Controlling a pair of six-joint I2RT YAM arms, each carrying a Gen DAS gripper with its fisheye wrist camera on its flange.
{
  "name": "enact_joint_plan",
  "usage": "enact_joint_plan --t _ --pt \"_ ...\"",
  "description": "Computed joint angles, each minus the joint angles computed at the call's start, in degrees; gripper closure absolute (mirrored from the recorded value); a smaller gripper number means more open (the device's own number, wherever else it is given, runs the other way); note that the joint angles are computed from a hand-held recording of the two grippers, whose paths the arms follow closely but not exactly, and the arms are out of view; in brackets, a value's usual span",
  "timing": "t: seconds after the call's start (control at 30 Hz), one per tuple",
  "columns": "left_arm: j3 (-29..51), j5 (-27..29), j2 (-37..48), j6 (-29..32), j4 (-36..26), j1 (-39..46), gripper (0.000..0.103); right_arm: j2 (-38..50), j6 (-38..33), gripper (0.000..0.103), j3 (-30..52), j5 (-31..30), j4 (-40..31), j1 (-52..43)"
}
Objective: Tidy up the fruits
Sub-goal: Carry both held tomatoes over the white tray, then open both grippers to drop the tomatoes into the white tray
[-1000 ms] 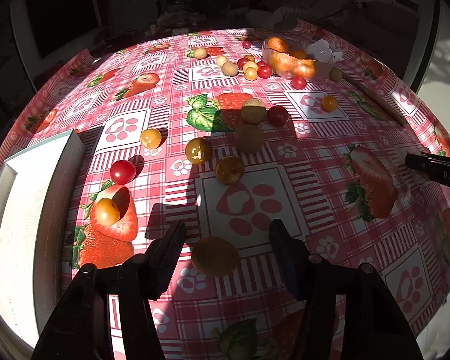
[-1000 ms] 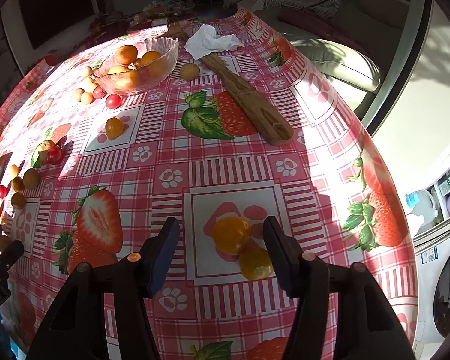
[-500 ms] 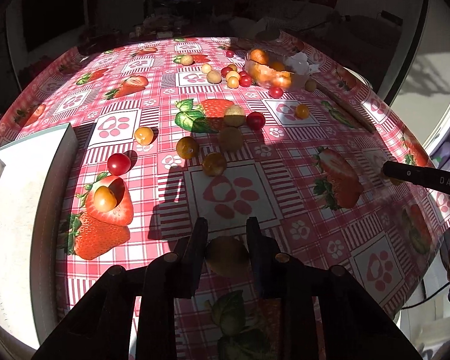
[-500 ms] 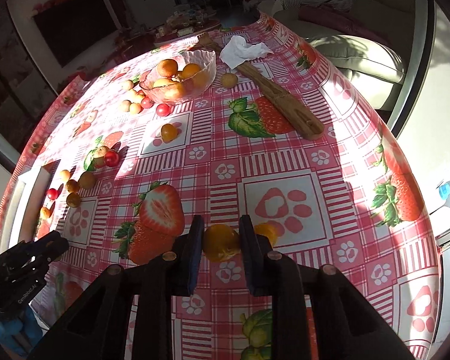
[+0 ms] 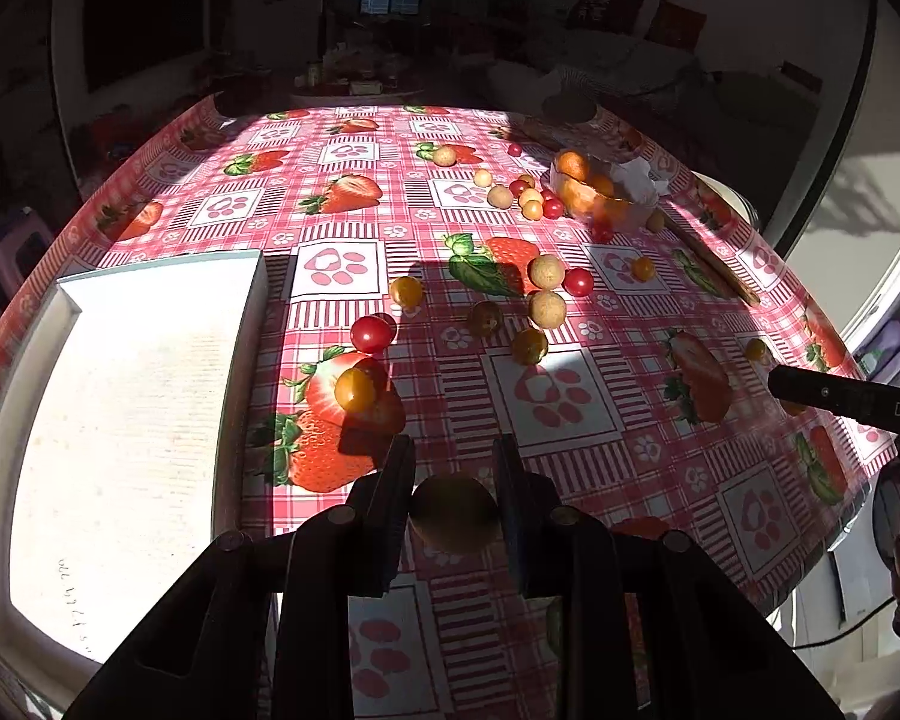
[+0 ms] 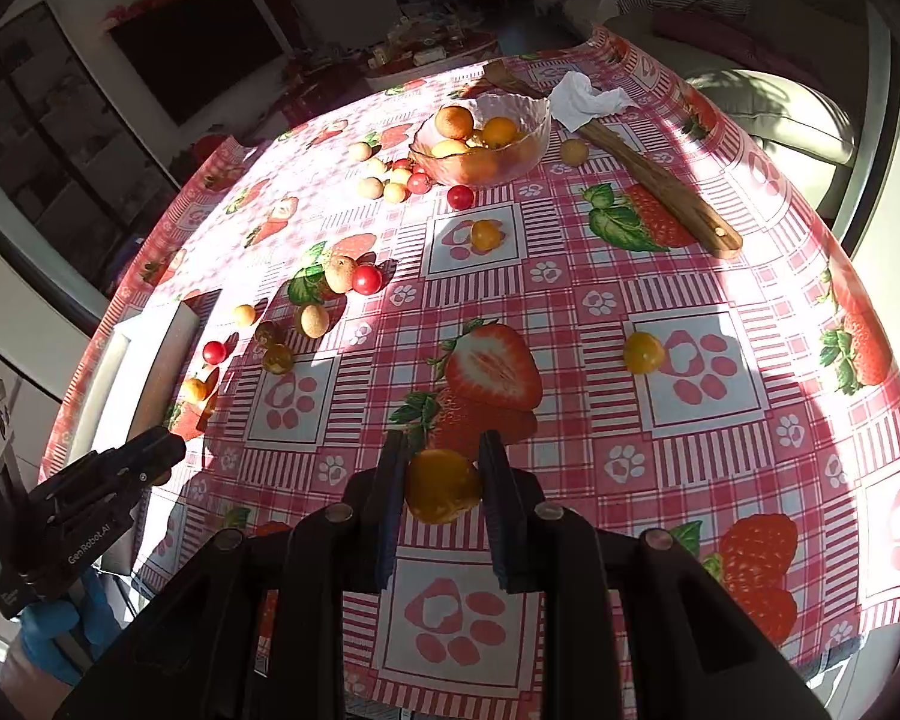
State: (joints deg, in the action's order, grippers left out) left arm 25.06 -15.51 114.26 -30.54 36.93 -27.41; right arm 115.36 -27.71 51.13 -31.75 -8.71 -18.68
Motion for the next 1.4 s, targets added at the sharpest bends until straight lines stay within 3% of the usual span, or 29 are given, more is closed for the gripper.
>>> enact_joint_plan --t 0.3,0.67,0.9,1.23,1.3,1.33,1.4 --pt "-14.62 2.7 -6.58 8.4 10.3 14.62 0.074 -7.38 7.65 0.077 -7.83 1.23 4.68 14.77" --pt "-19.04 11.27 3.85 22.07 22.51 38.59 0.074 -3.66 24.15 0.077 -6.45 5.37 11.81 41.84" --pt "-18.71 12.26 10.95 24.14 28.42 41.04 0.074 5.48 29.6 0.077 2.38 10.41 11.34 53.94" --pt "-18.03 10.62 13.57 25.22 30.31 40.17 0.073 12.72 31.39 0.076 8.95 13.96 8.29 57.08" --pt "-17.93 9.86 14.06 25.15 30.47 39.9 0.042 12.93 30.95 0.076 9.54 13.98 7.39 57.2" --pt "-18.56 8.7 15.23 24.71 33.09 39.49 0.016 13.2 31.08 0.075 9.98 13.8 7.05 57.21" --pt "-20.81 6.89 18.97 24.59 42.05 39.01 0.014 13.01 31.31 0.072 10.19 12.95 6.65 56.79"
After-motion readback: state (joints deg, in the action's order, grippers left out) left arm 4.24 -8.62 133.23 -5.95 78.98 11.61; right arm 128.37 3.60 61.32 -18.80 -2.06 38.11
